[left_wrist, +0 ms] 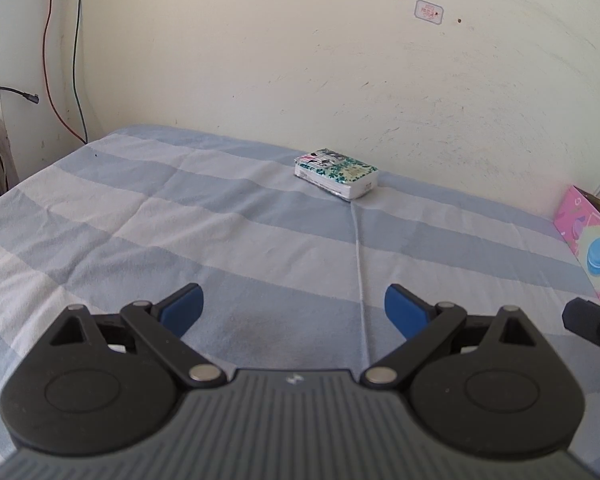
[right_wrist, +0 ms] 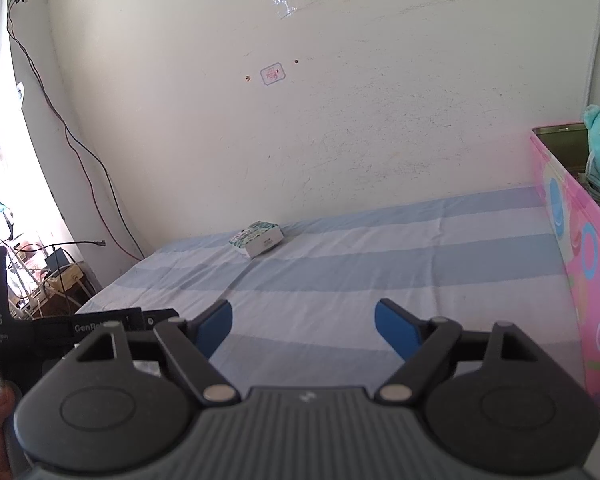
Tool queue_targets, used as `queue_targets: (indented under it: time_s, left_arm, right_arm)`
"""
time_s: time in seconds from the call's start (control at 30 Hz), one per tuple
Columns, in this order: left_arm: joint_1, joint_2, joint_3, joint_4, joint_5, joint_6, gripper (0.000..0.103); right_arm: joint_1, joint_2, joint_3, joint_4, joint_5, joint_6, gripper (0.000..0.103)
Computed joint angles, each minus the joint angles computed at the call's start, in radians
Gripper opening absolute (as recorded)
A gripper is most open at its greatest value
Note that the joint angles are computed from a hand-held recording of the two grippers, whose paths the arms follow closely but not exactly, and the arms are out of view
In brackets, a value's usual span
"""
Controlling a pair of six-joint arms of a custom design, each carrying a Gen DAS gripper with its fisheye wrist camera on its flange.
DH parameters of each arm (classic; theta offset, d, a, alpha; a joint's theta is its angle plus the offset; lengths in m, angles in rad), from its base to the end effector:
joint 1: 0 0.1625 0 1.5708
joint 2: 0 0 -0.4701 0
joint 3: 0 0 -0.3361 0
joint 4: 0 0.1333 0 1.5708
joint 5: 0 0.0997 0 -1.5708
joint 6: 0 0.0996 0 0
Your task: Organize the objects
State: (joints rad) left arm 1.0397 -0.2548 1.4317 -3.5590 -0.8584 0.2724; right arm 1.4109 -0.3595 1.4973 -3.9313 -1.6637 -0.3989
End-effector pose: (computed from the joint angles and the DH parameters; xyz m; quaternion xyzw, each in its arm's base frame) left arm -0.1871 -0.7103 -0.0090 0.2101 0.8464 -0.4081 0.2700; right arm 0.0097 -0.7190 0.0827 0.0711 -0.8153 0.5406 0.1947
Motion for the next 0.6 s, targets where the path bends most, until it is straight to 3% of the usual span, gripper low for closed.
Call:
queue_targets:
  time_s: [0.6]
  left_arm:
    - [0.0, -0.001, 0.002, 0.002, 0.0, -0.007, 0.099]
  right_arm:
    - [0.0, 0.0, -0.002, 0.001, -0.001, 0.001, 0.082]
